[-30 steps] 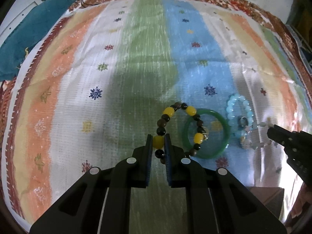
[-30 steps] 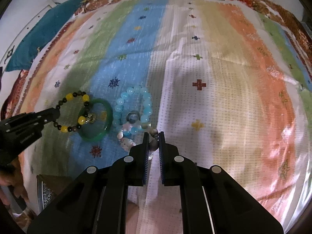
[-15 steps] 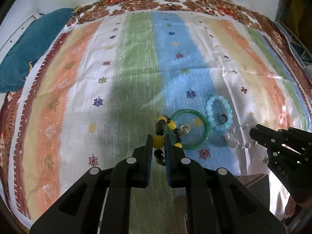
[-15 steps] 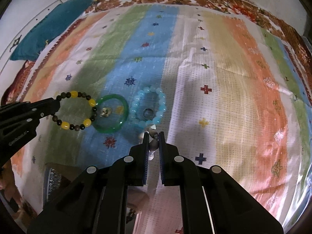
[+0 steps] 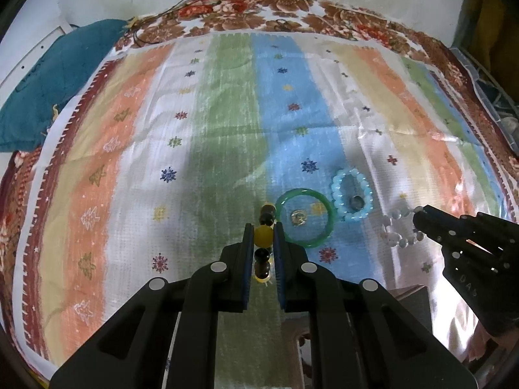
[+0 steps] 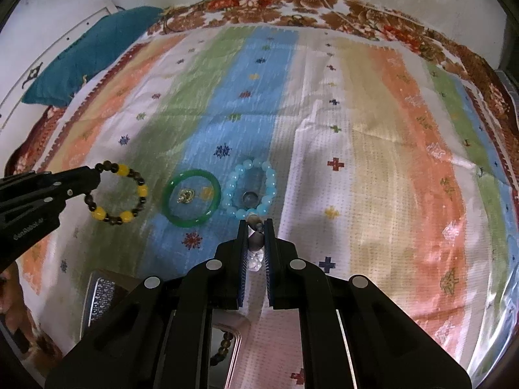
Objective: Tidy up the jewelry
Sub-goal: 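Lift both held bracelets and carry them over the silver tin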
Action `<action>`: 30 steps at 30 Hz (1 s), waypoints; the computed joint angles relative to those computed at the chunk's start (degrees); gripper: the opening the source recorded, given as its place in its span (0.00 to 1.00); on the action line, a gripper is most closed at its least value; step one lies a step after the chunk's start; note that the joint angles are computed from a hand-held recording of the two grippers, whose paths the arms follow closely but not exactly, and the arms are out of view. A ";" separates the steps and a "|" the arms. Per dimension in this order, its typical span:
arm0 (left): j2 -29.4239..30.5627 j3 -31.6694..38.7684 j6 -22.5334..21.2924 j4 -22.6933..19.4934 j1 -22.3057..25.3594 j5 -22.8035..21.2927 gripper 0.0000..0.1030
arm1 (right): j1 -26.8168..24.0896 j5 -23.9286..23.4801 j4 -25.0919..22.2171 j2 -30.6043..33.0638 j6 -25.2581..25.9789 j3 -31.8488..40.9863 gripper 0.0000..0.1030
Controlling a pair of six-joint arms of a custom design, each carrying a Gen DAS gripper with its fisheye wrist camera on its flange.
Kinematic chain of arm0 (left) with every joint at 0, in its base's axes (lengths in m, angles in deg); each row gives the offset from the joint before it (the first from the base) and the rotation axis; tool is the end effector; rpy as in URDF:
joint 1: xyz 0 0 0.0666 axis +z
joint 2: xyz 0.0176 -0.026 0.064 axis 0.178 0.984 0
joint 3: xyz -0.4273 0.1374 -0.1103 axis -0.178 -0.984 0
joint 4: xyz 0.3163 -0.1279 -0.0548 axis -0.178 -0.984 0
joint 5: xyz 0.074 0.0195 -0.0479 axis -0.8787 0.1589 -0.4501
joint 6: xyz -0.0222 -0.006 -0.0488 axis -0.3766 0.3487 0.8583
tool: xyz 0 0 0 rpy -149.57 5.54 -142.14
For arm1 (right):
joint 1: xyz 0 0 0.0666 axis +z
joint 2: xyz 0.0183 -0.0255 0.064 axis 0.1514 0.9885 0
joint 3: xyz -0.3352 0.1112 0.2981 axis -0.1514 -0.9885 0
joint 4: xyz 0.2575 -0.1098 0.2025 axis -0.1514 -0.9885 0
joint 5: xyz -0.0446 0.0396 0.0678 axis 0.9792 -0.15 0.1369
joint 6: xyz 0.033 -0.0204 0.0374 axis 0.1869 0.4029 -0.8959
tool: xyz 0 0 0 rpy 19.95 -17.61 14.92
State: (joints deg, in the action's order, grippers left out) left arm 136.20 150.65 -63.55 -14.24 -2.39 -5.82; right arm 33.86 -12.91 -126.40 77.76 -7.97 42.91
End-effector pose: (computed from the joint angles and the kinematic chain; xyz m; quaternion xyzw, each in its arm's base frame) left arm 0.6358 -0.1496 0.4512 0.2361 0.9396 -0.0856 0.2325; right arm 0.5703 0.2589 0.4480 0.0905 0.9636 0.0197 0.2509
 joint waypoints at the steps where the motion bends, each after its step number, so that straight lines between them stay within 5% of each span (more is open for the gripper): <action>1: -0.43 -0.15 0.50 0.18 0.06 0.33 0.11 | 0.11 0.16 0.23 -0.27 -0.01 -0.17 0.10; 30: -12.01 -12.39 -1.03 8.76 0.54 9.42 0.11 | 4.42 5.21 5.55 -6.90 1.15 -4.04 0.10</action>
State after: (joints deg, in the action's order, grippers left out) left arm 124.20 138.26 -64.58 -5.49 -1.85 3.60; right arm 38.28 -7.70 -120.84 70.86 -6.82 38.87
